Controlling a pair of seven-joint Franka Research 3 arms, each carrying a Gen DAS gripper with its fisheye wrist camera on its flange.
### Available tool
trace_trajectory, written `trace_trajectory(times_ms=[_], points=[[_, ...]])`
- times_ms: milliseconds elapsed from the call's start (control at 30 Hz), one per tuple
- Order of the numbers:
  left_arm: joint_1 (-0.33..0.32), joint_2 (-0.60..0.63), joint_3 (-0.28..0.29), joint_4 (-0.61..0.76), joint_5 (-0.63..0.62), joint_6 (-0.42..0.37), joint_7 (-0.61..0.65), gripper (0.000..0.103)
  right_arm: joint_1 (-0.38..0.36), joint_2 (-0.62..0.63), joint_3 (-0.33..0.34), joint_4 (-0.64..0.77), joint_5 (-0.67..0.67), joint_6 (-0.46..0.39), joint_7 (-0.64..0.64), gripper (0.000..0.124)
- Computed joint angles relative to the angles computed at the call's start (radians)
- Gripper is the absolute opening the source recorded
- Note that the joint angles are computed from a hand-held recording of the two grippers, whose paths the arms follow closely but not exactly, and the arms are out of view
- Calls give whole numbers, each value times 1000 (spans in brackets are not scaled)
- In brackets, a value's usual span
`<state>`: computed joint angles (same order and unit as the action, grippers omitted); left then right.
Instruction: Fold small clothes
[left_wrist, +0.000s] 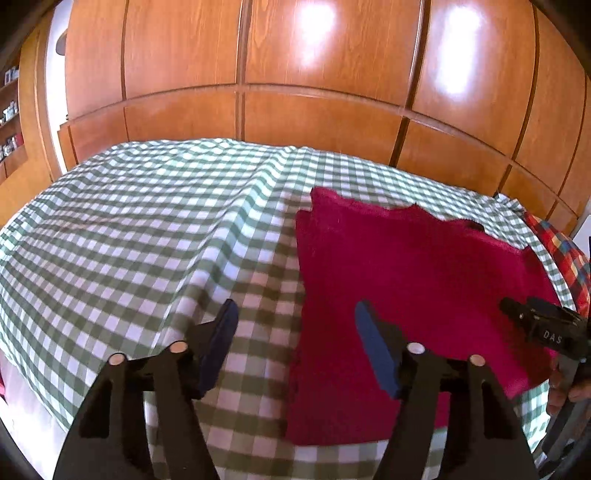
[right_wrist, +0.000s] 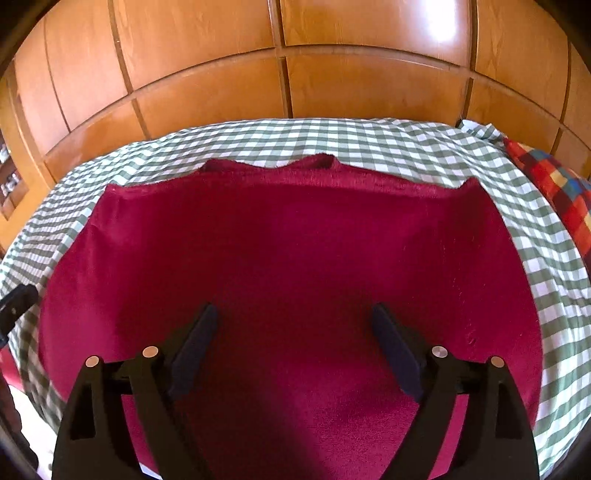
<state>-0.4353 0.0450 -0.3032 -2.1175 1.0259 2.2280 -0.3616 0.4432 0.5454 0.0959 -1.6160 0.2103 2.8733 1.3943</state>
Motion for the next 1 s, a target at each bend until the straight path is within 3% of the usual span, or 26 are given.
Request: trace_trajectory(times_ms=[200, 267, 400, 533, 633, 733, 867, 900, 1000], points=[[5, -18, 0, -52, -28, 74, -4, 46, 23, 7, -21, -31, -22, 80, 8, 89], [18, -33, 6, -89, -30, 161, -16, 37, 19, 6, -17, -40, -19, 97, 3, 89], [58, -70, 22, -173, 36, 376, -135, 28, 11, 6, -7, -46, -9, 109, -8, 89], [90, -77, 21, -202, 141, 485, -248, 16, 9, 8, -4, -49, -3, 122, -16, 89], [97, -59, 18, -205, 156, 502, -252, 9, 0, 11, 8, -56, 6, 142, -32, 89], [94, -50, 18, -212, 184, 507, -290, 9, -7, 10, 19, -64, 17, 157, -48, 89], [87, -46, 17, -201, 121, 486, -227, 10, -18, 11, 32, -65, 33, 161, -66, 89], [84, -53, 15, -201, 98, 474, -212, 12, -18, 12, 32, -64, 36, 162, -69, 89], [63, -73, -6, -171, 50, 353, -169, 32, -7, 10, 20, -63, 36, 158, -65, 89]])
